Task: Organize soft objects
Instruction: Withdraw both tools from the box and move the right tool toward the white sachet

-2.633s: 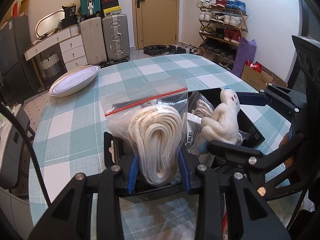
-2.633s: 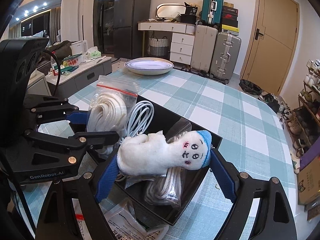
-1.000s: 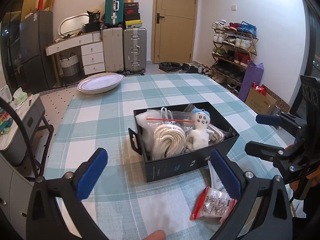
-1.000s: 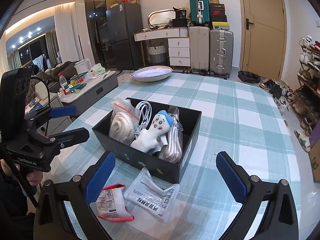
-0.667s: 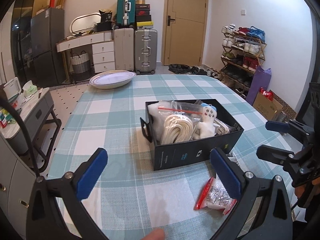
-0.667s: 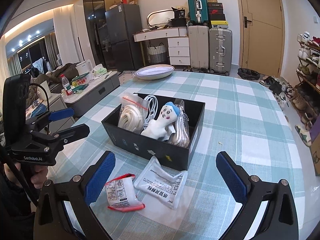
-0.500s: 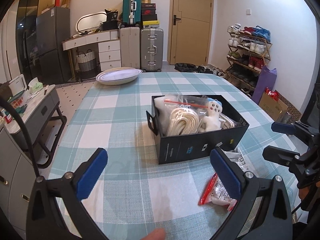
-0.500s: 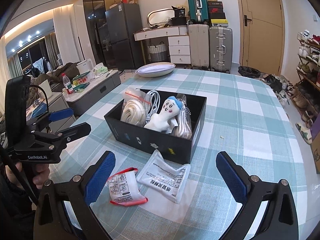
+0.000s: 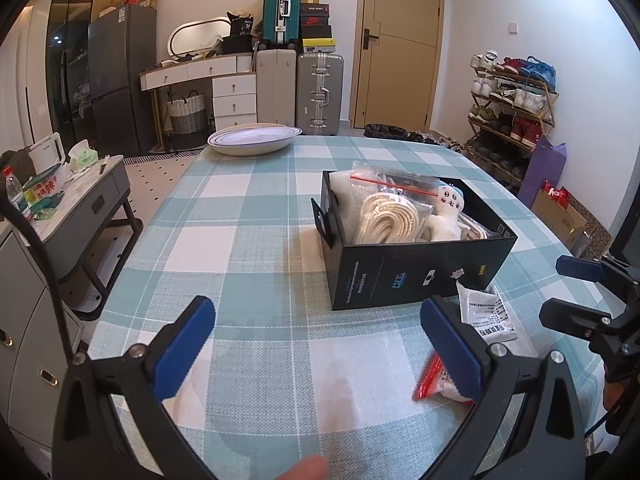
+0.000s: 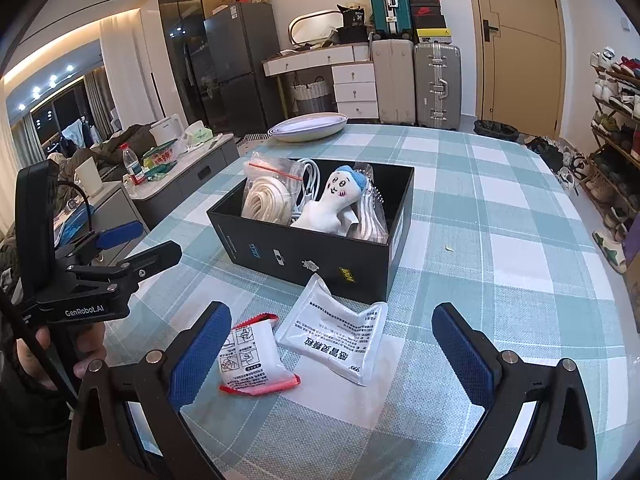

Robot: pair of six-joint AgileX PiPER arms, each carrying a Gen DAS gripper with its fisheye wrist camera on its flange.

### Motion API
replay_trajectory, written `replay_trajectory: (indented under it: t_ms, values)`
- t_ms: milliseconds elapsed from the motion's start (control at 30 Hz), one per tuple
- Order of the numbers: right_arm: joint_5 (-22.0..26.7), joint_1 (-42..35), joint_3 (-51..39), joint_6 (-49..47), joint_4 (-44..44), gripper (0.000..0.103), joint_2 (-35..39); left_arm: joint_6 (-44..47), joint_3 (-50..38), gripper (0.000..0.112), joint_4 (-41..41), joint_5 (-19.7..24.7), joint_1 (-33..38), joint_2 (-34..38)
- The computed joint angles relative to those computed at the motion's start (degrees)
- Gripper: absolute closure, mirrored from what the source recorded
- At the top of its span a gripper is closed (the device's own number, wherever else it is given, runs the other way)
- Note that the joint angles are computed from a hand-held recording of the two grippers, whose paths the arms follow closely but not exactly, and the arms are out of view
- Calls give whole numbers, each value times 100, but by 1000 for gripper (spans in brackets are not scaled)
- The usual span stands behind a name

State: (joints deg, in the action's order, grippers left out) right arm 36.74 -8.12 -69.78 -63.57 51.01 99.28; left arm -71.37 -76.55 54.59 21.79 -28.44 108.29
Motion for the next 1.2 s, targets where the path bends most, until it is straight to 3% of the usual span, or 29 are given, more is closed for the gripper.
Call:
replay_trajectory:
  t_ms: [467, 767, 867, 1033, 1200]
  values:
    - [-143, 118, -229, 524, -435, 1, 298, -49, 86, 9, 143, 3, -37, 77]
    - [-359, 198, -199, 622, -495, 1, 368, -561, 155, 9, 806, 125, -152, 14]
    - [-460, 301, -260, 855, -737, 1, 399, -697, 140, 9, 913, 112, -146, 15]
    - [-448, 383, -420, 1388, -1094, 1, 533, -196, -3, 9, 478, 103, -141, 102]
    - [-285, 409, -702, 1943, -1422, 1, 802, -327, 3, 9, 716, 230, -246, 151]
